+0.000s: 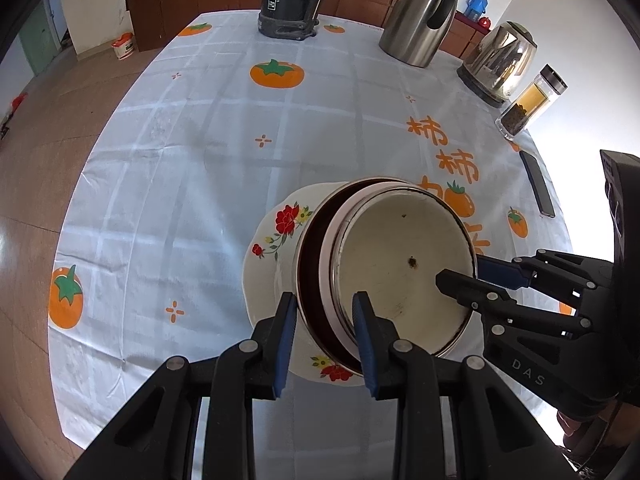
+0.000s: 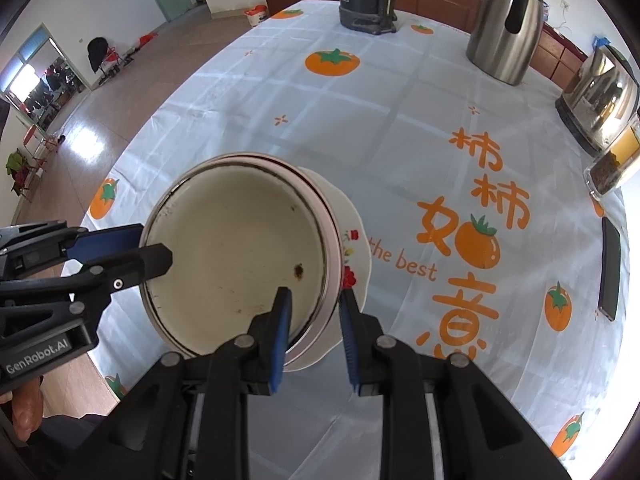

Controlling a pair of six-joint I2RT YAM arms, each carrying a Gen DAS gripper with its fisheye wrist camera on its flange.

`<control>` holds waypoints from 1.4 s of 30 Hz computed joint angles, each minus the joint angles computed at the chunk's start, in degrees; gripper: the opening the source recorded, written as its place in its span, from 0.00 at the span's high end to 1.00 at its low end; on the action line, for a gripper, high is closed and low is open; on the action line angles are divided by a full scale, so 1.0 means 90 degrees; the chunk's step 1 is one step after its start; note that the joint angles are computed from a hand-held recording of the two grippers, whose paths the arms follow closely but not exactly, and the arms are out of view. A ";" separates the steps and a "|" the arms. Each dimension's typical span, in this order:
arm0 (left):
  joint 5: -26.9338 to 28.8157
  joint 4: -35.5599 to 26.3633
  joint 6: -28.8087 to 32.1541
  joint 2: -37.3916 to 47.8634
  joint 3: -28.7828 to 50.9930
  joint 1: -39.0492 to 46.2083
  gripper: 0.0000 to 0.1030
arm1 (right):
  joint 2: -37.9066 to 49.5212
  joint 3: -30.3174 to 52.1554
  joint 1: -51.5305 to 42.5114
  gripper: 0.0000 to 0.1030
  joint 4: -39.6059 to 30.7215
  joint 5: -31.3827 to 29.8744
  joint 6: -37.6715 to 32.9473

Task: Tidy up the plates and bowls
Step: 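Lower the bowl stack onto the floral plate stack with both tools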

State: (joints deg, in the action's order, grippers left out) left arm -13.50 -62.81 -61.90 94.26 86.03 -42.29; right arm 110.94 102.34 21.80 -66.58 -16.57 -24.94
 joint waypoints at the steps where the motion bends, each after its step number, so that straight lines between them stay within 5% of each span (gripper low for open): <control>1: 0.0025 0.0010 0.0008 0.0005 -0.0010 0.0016 0.70 | 0.0025 0.0025 0.0010 0.76 -0.0015 0.0019 -0.0008; 42: 0.0732 0.0587 0.0018 -0.0108 -0.0600 0.0460 0.70 | 0.0614 0.0558 0.0212 0.76 -0.0391 0.0343 -0.0140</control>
State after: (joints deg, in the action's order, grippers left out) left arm -6.92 -57.53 -61.74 93.28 80.62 -38.15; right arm 116.46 107.36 23.70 -70.09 -13.48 -26.21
